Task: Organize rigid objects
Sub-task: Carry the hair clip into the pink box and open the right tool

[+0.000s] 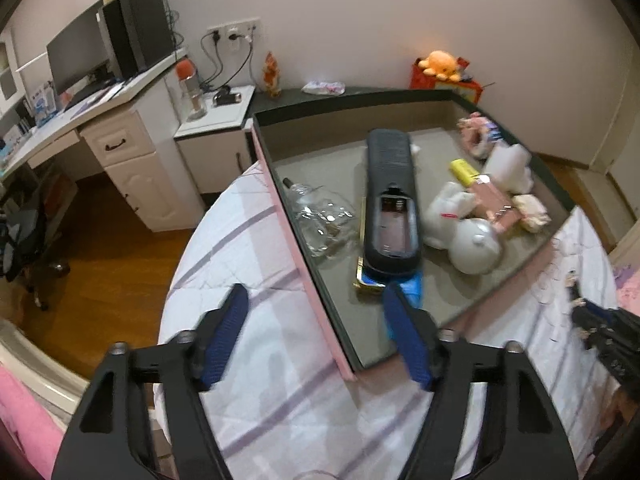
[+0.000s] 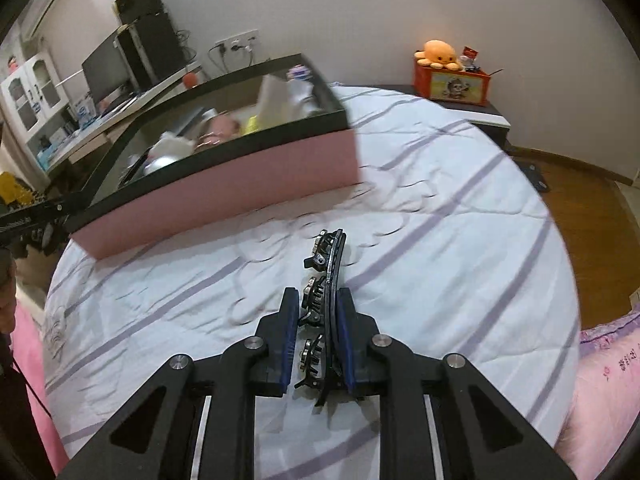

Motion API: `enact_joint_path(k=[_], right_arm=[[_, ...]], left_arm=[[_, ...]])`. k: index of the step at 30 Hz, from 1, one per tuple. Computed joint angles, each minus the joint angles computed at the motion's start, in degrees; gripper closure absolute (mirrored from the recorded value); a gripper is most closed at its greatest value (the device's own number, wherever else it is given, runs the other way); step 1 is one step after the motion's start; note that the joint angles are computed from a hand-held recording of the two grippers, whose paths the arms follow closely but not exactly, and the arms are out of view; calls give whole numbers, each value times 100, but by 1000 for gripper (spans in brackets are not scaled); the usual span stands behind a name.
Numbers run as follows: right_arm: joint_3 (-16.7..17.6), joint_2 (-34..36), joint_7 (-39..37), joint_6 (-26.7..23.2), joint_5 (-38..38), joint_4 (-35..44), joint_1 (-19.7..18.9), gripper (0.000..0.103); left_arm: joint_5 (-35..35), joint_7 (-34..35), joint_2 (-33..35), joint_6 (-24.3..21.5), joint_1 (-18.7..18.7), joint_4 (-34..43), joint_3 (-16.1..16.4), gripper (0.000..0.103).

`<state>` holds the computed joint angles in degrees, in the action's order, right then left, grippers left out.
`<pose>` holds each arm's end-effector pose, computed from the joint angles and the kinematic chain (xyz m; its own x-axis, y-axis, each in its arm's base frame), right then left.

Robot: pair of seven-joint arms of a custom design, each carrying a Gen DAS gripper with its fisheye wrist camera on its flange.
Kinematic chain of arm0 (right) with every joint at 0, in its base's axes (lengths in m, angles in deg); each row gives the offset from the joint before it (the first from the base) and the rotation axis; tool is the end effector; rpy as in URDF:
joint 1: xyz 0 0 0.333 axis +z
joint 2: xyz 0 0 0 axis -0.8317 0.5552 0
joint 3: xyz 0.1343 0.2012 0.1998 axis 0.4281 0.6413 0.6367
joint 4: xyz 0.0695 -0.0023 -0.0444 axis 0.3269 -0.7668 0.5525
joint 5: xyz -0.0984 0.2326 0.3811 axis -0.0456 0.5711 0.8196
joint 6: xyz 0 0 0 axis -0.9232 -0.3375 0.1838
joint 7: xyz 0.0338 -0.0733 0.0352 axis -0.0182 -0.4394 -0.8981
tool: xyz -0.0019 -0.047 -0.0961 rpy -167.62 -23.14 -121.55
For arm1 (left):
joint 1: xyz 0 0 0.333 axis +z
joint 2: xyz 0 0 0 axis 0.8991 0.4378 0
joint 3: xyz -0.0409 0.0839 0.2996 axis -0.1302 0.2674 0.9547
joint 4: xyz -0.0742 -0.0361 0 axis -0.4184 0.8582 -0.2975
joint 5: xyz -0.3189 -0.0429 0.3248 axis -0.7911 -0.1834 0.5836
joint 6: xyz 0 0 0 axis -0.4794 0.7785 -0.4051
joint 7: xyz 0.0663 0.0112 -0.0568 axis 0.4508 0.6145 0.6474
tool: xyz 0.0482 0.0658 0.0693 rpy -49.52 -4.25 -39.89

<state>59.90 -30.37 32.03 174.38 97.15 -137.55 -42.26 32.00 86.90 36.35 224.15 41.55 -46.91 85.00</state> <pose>0.6495 0.3212 0.3608 0.4358 -0.8860 -0.1586 -0.7545 -0.2635 -0.6012 0.6567 -0.3333 0.3956 0.2374 -0.9712 -0.0209 -0.7871 -0.1797 -0.5901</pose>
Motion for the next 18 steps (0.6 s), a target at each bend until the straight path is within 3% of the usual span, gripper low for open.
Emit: enact_joint_path(k=[2, 4, 11, 18], right_arm=[[7, 80, -17, -11, 24, 95, -42, 84], [1, 155, -25, -46, 23, 201, -63, 84], [301, 463, -495, -173, 471, 597, -444, 84], [94, 674, -446, -309, 302, 930, -295, 84]], left_arm=[[-221, 260, 165, -23, 74, 159, -47, 68], [-307, 476, 279, 51, 75, 247, -37, 80], [-148, 489, 368, -93, -98, 366, 111, 80], [-147, 500, 380, -133, -118, 391, 129, 80]])
